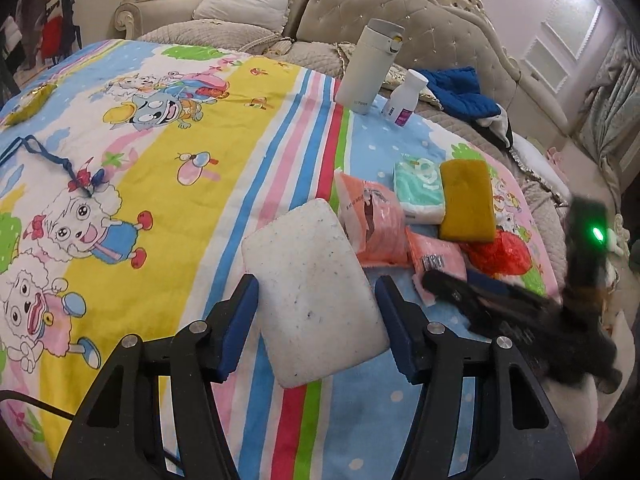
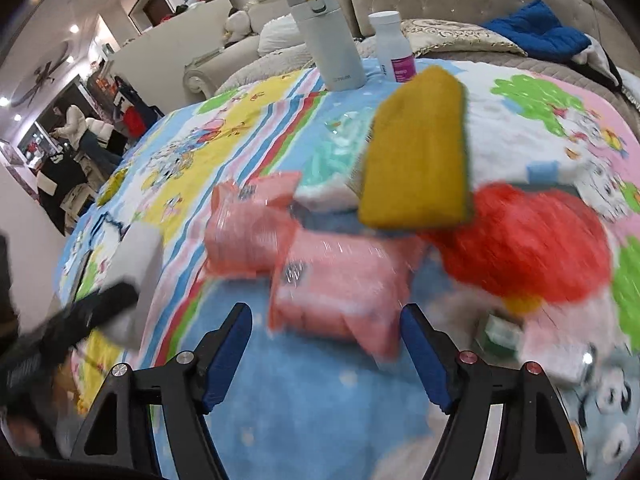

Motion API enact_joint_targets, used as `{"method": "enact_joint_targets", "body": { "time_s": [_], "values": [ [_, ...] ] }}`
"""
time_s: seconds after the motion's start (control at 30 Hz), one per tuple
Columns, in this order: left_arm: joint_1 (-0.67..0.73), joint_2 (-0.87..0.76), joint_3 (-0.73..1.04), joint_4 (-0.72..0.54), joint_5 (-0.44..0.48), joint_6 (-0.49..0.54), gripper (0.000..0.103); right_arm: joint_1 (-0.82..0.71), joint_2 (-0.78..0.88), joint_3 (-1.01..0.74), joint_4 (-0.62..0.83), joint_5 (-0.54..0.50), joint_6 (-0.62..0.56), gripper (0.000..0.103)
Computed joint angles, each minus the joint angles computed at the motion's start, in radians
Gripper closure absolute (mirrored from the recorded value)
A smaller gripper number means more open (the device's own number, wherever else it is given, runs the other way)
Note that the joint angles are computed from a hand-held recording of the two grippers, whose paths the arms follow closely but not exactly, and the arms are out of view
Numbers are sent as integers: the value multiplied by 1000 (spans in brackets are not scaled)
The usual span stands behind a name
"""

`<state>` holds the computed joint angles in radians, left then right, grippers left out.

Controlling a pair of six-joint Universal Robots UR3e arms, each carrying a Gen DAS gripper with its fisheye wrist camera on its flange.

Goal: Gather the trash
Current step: 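Close the left gripper on the white sponge while the right grasps a pink packet, then carry the white sponge and pink packet over to the black bin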

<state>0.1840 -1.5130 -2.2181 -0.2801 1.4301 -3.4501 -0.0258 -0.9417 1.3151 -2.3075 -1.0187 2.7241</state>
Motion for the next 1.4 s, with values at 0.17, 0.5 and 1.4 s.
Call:
{"method": "enact_joint_targets", "body": {
  "time_s": [0.17,0.5,1.4],
  "values": [
    [-5,-9,-14,16,-7,-3,44,71,127,-171,14,-97,62,22],
    [-54,-6,-24,45,18,-10,44,-2,-22,61,-69,-36,-83,44],
    [-383,-176,233,13,132,-93,44,-452,-576,632,58,158,-460,44]
  ]
}}
